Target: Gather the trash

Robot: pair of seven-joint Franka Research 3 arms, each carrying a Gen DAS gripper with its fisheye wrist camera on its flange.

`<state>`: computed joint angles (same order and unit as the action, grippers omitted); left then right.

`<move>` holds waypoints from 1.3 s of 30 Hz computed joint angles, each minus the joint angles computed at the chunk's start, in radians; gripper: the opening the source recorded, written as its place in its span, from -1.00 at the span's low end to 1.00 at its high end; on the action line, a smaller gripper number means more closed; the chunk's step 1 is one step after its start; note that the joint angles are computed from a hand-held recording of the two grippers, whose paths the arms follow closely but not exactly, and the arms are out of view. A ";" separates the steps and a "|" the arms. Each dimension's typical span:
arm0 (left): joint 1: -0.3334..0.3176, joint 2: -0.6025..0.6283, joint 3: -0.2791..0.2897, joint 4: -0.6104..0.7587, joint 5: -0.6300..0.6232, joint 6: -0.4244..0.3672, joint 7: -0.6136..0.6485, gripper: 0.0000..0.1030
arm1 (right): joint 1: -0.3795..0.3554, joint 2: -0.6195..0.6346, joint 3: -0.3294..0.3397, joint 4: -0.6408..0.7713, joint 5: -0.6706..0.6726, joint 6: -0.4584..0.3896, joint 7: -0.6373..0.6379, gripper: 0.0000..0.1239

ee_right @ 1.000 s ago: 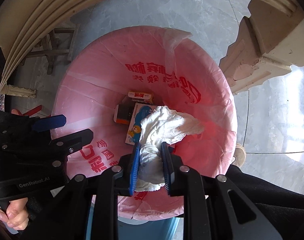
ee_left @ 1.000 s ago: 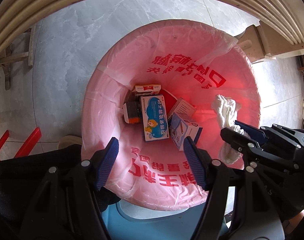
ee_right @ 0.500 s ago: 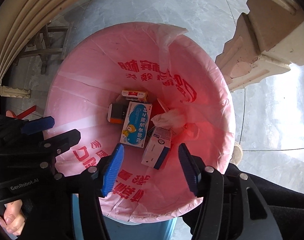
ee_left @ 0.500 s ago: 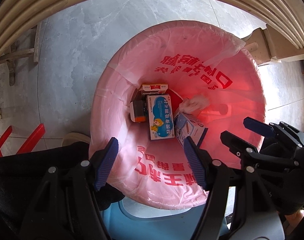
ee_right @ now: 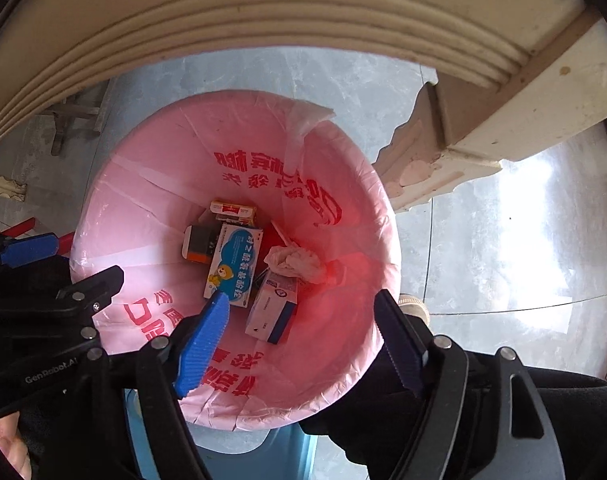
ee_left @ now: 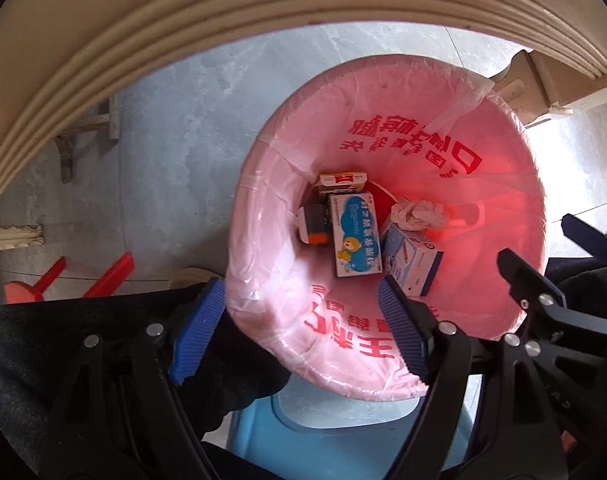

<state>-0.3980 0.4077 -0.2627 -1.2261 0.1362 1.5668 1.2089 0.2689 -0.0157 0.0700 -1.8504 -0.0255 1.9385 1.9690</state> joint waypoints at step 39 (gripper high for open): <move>-0.007 -0.391 -0.036 -0.065 0.208 0.301 -0.180 0.51 | -0.110 -0.385 0.185 0.099 -0.357 0.146 0.231 0.55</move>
<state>-0.4052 0.0168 -0.2987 -1.2910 0.3439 1.8675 1.0293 0.1591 -0.4004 0.2551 -1.7509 -0.3826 2.0843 2.2004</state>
